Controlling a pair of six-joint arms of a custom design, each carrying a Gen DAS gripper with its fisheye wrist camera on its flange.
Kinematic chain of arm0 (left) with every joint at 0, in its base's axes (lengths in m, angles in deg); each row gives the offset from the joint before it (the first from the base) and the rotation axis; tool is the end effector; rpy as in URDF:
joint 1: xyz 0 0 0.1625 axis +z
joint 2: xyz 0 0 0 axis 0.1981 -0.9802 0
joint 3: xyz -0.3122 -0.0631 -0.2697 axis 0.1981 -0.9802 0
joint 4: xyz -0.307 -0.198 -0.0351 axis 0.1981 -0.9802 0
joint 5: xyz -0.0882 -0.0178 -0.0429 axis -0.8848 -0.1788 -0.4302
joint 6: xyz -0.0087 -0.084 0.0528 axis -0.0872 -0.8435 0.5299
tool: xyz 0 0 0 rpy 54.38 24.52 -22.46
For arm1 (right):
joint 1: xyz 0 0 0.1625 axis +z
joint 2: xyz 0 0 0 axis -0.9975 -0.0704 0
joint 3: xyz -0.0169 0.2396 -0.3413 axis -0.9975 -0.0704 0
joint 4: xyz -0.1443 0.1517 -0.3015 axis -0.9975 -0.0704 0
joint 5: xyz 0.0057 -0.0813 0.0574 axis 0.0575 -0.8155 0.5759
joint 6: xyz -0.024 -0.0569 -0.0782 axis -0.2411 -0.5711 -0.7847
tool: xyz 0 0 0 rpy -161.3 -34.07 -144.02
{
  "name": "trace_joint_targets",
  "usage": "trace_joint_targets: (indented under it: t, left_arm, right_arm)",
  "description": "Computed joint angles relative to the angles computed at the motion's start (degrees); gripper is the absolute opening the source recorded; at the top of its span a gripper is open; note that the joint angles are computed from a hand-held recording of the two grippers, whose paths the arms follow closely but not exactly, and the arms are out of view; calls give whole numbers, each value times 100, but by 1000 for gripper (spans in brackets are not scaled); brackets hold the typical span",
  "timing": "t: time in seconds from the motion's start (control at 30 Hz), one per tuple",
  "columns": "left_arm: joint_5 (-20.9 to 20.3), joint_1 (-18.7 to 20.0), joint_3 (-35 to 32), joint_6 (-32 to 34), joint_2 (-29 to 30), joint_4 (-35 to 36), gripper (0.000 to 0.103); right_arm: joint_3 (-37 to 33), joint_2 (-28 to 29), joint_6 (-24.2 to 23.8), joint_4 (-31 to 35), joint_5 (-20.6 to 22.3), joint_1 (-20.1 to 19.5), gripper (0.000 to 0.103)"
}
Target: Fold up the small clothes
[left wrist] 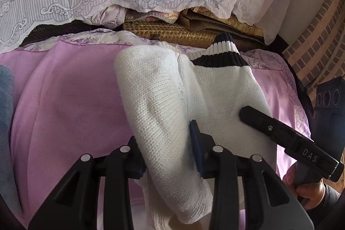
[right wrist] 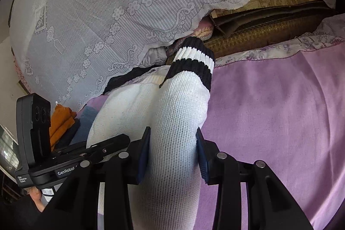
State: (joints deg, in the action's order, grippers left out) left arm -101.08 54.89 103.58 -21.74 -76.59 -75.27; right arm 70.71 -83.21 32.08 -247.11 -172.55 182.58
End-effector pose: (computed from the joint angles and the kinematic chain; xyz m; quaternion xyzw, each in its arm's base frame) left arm -0.1410 -0.7575 0.1795 0.2243 0.9316 -0.2193 0.1836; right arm 0.2014 -0.7119 0.1008 0.1112 -0.9167 0.3743 0.0853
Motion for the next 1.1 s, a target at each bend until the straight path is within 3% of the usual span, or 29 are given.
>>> trace_joint_targets:
  t: [0.07, 0.13, 0.2, 0.33, 0.53, 0.63, 0.77, 1.0, 1.1]
  left_arm:
    - [27, 116, -255, -104, 230, 293, 35]
    - [118, 174, -156, -19, 304, 51, 47]
    - [75, 203, -119, -53, 301, -15, 57]
    - [275, 149, -165, -178, 270, 192, 59]
    - [1307, -264, 835, 92, -226, -512, 63]
    - [1658, -463, 1373, 55, -542, -826, 70]
    - [1756, -672, 1929, -118, -987, -920, 75]
    - [2057, -1052, 2627, -313, -1547, -1121, 86]
    - [2163, -1199, 2851, -378, -1735, -1158, 90]
  right_arm:
    - [-229, 166, 71, 295, -258, -76, 40]
    - [-327, 297, 179, 404, -486, -161, 44]
    - [-286, 296, 350, 372, -345, -258, 46]
    - [-345, 280, 386, 508, -568, -154, 47]
    - [468, -151, 430, -553, -1038, 221, 49]
    - [906, -342, 277, -983, -1482, 494, 59]
    - [1349, -500, 128, -1312, -2093, 839, 71]
    - [2162, -846, 680, -1495, -2416, 1131, 76]
    - [2342, -912, 704, -1536, -2545, 1263, 77]
